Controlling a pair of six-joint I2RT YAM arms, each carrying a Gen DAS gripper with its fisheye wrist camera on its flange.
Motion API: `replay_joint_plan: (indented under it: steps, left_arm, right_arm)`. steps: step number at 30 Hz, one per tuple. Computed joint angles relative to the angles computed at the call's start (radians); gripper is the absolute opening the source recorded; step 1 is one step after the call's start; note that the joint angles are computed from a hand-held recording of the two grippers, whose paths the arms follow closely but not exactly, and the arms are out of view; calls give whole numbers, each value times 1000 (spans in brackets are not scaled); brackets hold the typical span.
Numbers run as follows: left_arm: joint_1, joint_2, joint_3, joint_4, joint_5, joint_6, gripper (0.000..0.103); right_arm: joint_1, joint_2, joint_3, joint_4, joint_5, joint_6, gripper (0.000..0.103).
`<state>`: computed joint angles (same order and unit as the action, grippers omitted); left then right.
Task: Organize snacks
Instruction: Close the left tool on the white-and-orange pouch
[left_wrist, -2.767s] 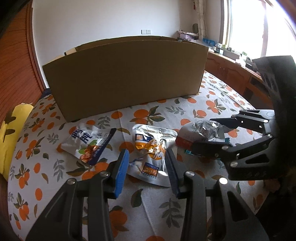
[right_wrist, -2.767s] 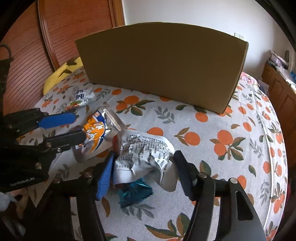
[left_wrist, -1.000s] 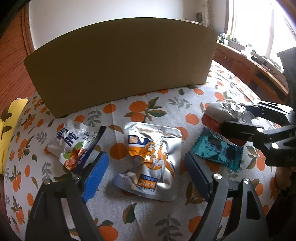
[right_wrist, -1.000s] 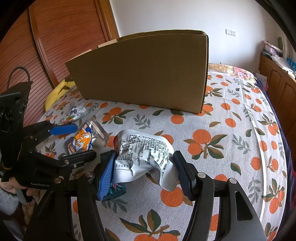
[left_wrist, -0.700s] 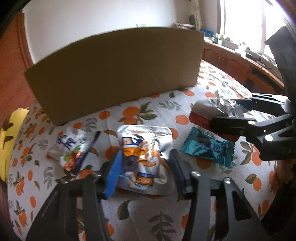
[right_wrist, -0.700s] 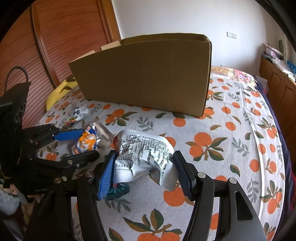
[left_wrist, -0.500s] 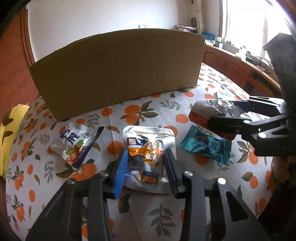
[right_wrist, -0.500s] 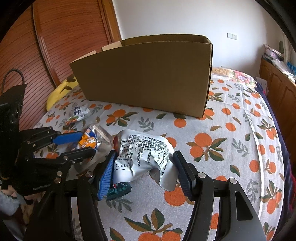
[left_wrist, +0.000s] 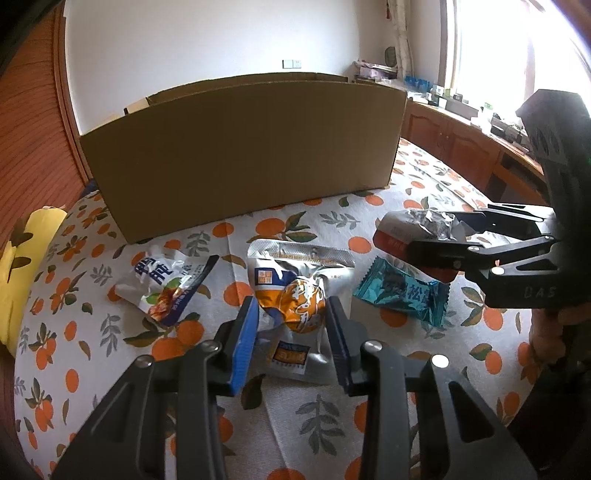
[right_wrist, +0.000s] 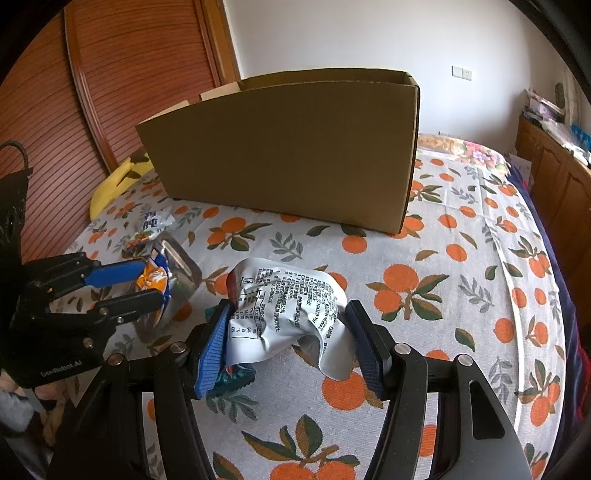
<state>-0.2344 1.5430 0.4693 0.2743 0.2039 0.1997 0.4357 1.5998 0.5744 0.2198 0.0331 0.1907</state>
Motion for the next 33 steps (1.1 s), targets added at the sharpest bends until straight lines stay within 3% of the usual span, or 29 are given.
replay_joint_plan:
  steps: [3,4,5,6,9,11,17,20,28,31,33]
  left_arm:
    - [0,-24,-23,30,-3,-1,31]
    - [1,-35,-30,36,-1,-1,27]
    - [0,-44,-34,39,2,-2,15]
    - [-2,-50,-35,36,4,-2,13]
    - [-17,-29,-14,19,-28,7,13]
    - [-21,3,10,-2,-38,7,16]
    - [-5,46,64,-75,-10,-19,46]
    - [-7,90,106,-119,-5,-22,47]
    - [-42,82,87,-100,-48,12,48]
    - [-49,59,53,-72,-66,33,38]
    - [-46,42,34,-62,-74,30,36]
  right_arm:
    - [4,-3,-5,5,11,-6,63]
    - [4,-3,-6,5,14,-8,63]
    - [6,-1,-5,6,16,-8,63]
    - [5,-1,-6,7,16,-8,63]
    - [2,-1,-5,6,14,-8,63]
    - [3,0,-5,7,13,-9,63]
    - [4,1,-5,8,15,-10,63]
    - [4,-1,-6,5,17,-9,63]
    - [8,-2,-7,5,23,-11,63]
    - [8,1,-6,7,25,-10,63]
    - [8,-1,-8,9,24,-12,63]
